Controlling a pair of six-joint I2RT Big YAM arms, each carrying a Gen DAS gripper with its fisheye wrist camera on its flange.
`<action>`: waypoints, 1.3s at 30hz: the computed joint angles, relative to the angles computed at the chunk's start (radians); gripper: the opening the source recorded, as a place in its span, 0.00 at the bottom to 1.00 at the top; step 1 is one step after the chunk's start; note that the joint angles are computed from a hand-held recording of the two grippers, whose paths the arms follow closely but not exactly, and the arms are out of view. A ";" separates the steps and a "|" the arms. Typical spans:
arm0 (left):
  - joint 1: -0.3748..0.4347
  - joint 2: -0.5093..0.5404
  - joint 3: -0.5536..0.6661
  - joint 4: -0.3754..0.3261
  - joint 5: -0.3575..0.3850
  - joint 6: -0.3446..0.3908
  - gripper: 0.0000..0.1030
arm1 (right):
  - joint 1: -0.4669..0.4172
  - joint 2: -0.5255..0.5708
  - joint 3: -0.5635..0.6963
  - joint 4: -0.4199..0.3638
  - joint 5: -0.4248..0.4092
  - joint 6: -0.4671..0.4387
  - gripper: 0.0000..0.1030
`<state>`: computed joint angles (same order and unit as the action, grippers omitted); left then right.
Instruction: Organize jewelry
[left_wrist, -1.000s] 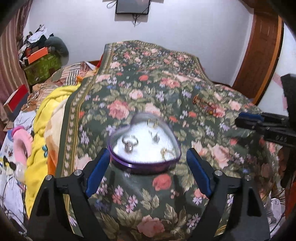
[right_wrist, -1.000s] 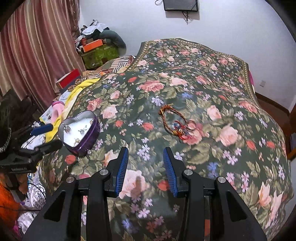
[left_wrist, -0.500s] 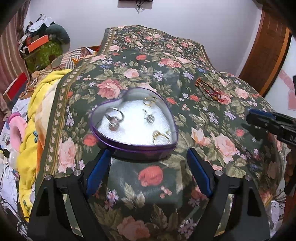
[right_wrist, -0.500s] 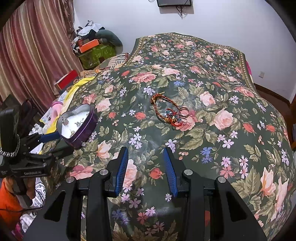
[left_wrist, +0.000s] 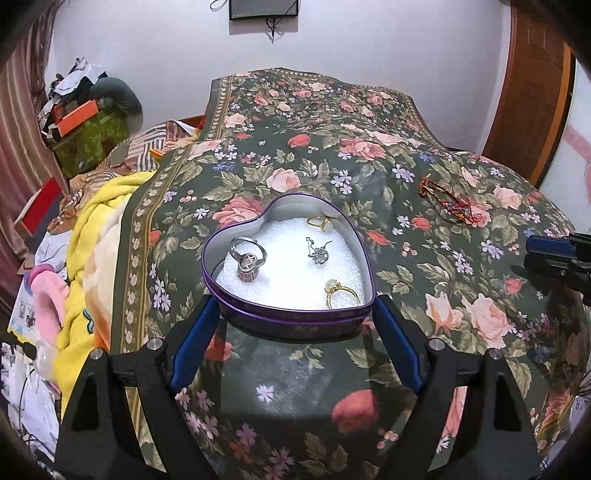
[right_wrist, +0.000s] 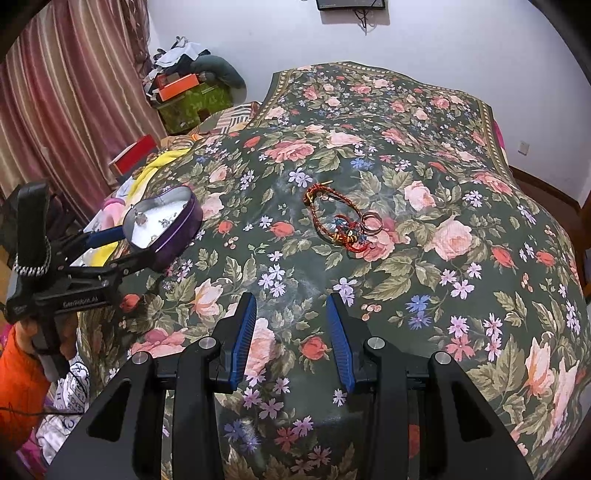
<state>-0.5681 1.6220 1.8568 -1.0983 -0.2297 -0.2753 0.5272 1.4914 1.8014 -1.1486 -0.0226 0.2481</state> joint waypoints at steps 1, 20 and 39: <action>0.002 0.000 0.002 -0.005 0.006 -0.004 0.82 | 0.000 -0.001 0.001 0.000 0.001 0.000 0.35; -0.084 0.030 0.018 -0.037 0.123 0.002 0.15 | -0.029 -0.003 0.010 -0.027 0.000 -0.010 0.35; -0.097 0.028 0.070 0.017 0.076 0.033 0.08 | -0.055 0.060 0.090 -0.085 -0.022 -0.054 0.35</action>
